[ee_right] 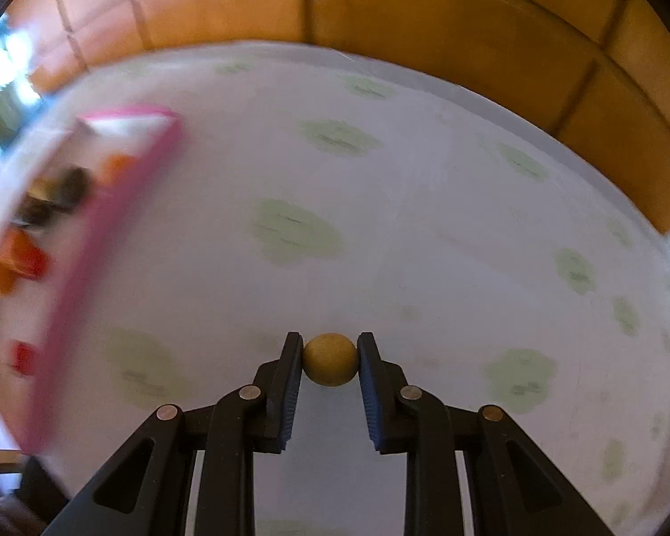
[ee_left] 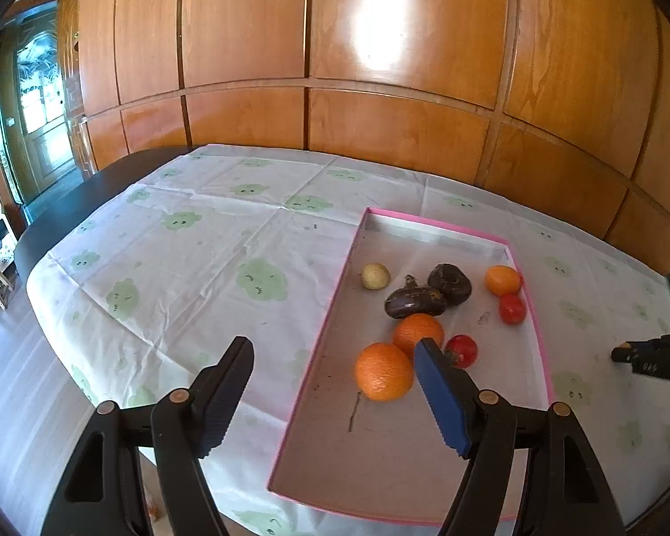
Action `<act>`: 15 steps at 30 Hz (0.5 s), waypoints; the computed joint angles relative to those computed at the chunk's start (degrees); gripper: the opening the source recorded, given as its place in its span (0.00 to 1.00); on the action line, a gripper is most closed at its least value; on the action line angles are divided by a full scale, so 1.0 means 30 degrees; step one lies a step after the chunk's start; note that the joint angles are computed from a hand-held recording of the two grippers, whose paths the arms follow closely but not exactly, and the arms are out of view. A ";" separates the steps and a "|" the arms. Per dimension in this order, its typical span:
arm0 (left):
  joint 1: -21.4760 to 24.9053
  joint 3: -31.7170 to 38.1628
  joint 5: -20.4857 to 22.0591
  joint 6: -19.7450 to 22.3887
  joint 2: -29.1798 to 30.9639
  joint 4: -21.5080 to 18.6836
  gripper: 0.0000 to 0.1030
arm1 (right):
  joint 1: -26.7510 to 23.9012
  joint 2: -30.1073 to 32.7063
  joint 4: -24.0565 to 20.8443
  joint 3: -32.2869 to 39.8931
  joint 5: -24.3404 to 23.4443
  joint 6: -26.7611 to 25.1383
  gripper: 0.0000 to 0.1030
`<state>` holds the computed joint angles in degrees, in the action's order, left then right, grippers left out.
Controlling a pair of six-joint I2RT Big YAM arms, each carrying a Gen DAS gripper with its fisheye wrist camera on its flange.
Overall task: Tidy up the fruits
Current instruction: 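Lower the yellow fruit into the tray and open the right tool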
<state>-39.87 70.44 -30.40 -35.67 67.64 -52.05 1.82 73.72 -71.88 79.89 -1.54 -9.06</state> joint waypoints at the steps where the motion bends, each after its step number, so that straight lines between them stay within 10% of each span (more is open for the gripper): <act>1: 0.0028 -0.0072 0.0005 0.0004 -0.0042 0.0054 0.75 | 0.0506 -0.0147 0.0132 0.0074 -0.0390 0.0047 0.24; 15: 0.0646 -0.0697 0.0553 -0.0255 -0.0544 0.0403 0.76 | 0.5421 0.1731 0.2259 0.2142 -0.2592 0.1850 0.24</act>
<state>-37.93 68.35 -28.74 -36.44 66.01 -50.84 18.08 78.92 -65.10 86.32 -9.32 -3.51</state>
